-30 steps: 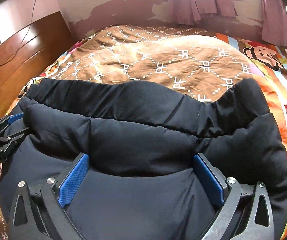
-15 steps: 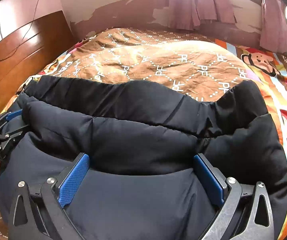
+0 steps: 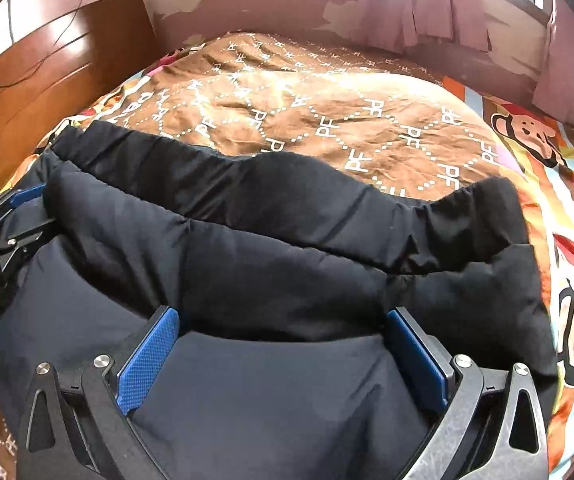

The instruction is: Fold large clothes

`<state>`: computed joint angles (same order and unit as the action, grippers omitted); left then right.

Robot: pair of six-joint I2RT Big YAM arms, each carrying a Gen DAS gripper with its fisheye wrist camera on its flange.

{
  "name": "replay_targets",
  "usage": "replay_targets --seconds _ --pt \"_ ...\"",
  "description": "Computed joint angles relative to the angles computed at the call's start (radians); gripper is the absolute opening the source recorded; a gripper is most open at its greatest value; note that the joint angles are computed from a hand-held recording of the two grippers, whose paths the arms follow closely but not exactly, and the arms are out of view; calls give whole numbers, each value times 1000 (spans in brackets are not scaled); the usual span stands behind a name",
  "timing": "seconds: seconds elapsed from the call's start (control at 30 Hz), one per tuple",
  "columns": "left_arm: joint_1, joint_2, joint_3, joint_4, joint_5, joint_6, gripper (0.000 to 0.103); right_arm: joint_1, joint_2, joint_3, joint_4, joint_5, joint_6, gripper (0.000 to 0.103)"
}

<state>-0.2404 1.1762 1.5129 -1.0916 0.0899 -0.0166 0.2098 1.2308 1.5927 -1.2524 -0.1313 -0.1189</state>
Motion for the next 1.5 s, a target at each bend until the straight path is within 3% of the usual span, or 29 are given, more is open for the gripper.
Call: replay_targets --seconds 0.13,0.23,0.3,0.43,0.53,0.7,0.8,1.0,1.1,1.27,1.5 --pt "5 -39 -18 42 -60 -24 102 -34 -27 -8 -1 -44 12 103" --pt "24 -92 -43 94 -73 -8 102 -62 -43 13 -39 -66 39 103" --pt "48 -111 -40 92 -80 5 102 -100 -75 10 -34 -106 41 103" --pt "146 -103 0 12 -9 27 102 -195 -127 0 -5 -157 60 103" --pt "242 -94 14 -60 94 39 102 -278 -131 4 -21 -201 70 103" --pt "298 -131 -16 -78 91 78 102 -387 -127 -14 -44 -257 78 103" --pt "321 -126 -15 -111 117 60 102 -431 -121 -26 -49 -261 95 103" --pt "386 -77 8 -178 259 9 102 -471 -98 -25 -76 -341 109 103" --pt "395 -54 21 -209 319 50 102 -471 -84 -29 -94 -384 100 103" --pt "411 -10 39 -281 383 124 102 -486 -30 -24 -153 -540 90 103" --pt "417 27 36 -329 405 120 102 -447 25 -32 -215 -499 52 103"
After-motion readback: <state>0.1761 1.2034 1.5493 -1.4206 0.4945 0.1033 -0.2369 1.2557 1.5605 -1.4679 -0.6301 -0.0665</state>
